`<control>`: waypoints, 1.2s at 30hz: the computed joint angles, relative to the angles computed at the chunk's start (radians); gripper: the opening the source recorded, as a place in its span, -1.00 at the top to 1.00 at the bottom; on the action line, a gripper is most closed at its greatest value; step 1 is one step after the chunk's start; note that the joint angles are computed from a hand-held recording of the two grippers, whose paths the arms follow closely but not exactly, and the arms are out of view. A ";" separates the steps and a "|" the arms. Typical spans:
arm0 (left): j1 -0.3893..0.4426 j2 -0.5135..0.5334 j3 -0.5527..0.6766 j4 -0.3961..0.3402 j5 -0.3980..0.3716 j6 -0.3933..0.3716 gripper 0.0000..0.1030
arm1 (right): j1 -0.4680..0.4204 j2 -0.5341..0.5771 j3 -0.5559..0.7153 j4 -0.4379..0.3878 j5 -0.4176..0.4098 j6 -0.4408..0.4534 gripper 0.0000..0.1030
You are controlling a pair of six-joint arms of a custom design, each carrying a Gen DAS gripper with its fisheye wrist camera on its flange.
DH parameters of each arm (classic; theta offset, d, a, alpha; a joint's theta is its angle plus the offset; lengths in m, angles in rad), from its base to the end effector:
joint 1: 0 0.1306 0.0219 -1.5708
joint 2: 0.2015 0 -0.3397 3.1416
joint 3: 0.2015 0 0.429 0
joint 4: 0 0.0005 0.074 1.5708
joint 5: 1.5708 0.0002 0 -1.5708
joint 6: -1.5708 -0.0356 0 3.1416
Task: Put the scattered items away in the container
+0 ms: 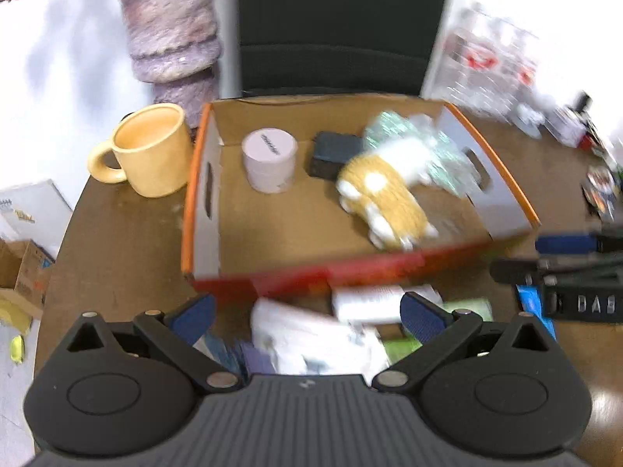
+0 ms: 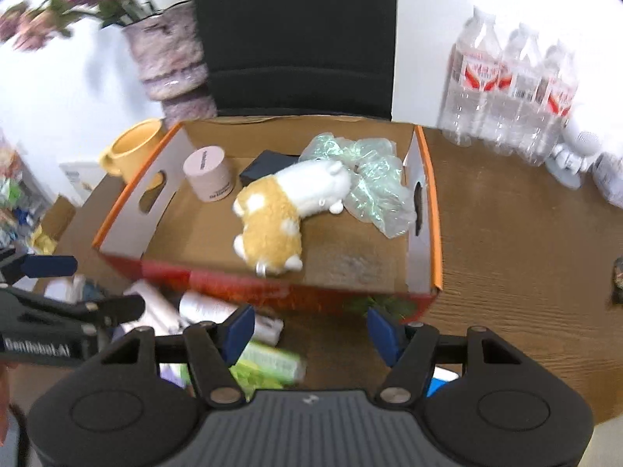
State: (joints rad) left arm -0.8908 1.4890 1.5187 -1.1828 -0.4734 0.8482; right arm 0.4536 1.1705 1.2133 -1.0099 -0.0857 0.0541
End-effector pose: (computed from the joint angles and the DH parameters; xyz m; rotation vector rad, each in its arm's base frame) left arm 0.3480 -0.4053 0.3839 -0.0750 2.5199 -0.0158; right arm 0.3992 0.1975 0.3917 -0.6743 2.4634 0.2651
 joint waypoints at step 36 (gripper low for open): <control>-0.454 -0.036 -0.333 0.008 -0.387 0.548 -1.00 | 0.238 -1.016 -0.880 0.153 0.314 -0.172 -0.65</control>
State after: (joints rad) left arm -1.3451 1.4530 1.1857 -1.1752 -0.8604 1.3960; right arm 0.6919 0.1543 0.3335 -0.8572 0.2286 -0.1175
